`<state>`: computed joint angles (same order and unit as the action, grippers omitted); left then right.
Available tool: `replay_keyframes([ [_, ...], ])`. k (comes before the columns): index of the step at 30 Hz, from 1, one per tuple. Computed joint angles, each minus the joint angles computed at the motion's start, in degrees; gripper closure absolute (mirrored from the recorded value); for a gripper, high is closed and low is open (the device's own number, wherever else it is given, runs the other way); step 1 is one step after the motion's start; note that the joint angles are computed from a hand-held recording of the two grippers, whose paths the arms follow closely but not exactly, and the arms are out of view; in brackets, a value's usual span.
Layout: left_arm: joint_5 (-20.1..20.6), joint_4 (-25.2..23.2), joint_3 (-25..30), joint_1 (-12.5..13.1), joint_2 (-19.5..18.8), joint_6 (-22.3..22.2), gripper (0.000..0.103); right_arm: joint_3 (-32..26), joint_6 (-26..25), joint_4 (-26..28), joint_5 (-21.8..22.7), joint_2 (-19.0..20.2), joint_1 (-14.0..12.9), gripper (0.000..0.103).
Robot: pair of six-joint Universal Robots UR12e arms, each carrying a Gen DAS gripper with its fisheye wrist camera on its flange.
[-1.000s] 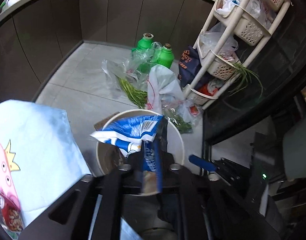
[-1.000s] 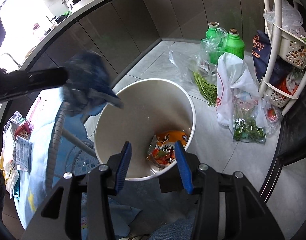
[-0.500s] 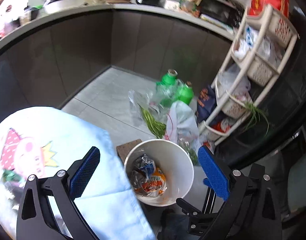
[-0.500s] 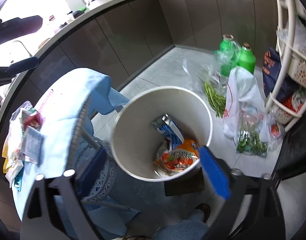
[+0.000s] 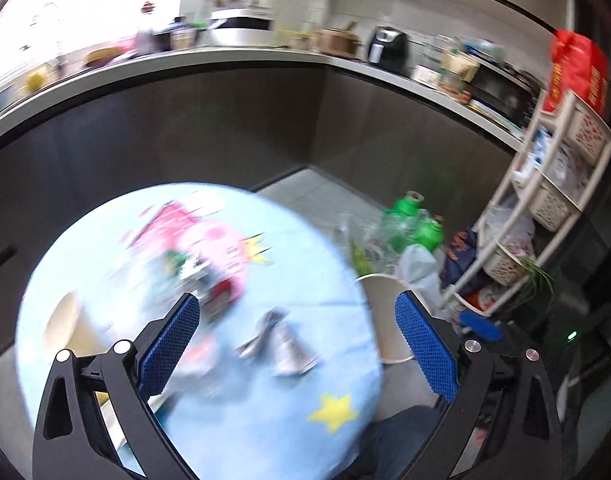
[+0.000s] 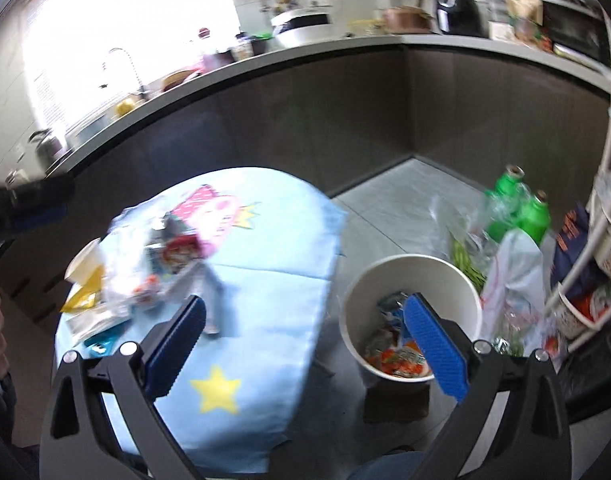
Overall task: Collect trash
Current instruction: 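Open both grippers over the white bin to drop the wrappers, then grasp the clear plastic bag with the left gripper while the right grasps a foil strip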
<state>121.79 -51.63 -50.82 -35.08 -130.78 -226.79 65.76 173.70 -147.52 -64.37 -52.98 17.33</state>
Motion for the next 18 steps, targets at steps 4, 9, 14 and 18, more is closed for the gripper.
replay_keyframes([
  [4,2.5,-0.2,-9.7,-0.3,5.9,-6.4,0.009,0.1,-3.6,1.9,1.2,-0.8,1.7,0.003],
  [9,5.8,-5.0,-17.4,-0.8,11.1,-14.9,0.009,-0.6,-7.5,5.4,3.1,-0.7,3.6,0.003],
  [14,6.5,-4.4,-24.2,-0.7,15.4,-18.9,0.009,-2.6,-9.3,9.3,2.8,0.5,5.3,0.004],
  [18,5.9,-1.1,-26.9,-0.5,16.9,-18.5,0.009,-5.9,-7.7,12.4,-1.2,2.8,6.5,0.005],
])
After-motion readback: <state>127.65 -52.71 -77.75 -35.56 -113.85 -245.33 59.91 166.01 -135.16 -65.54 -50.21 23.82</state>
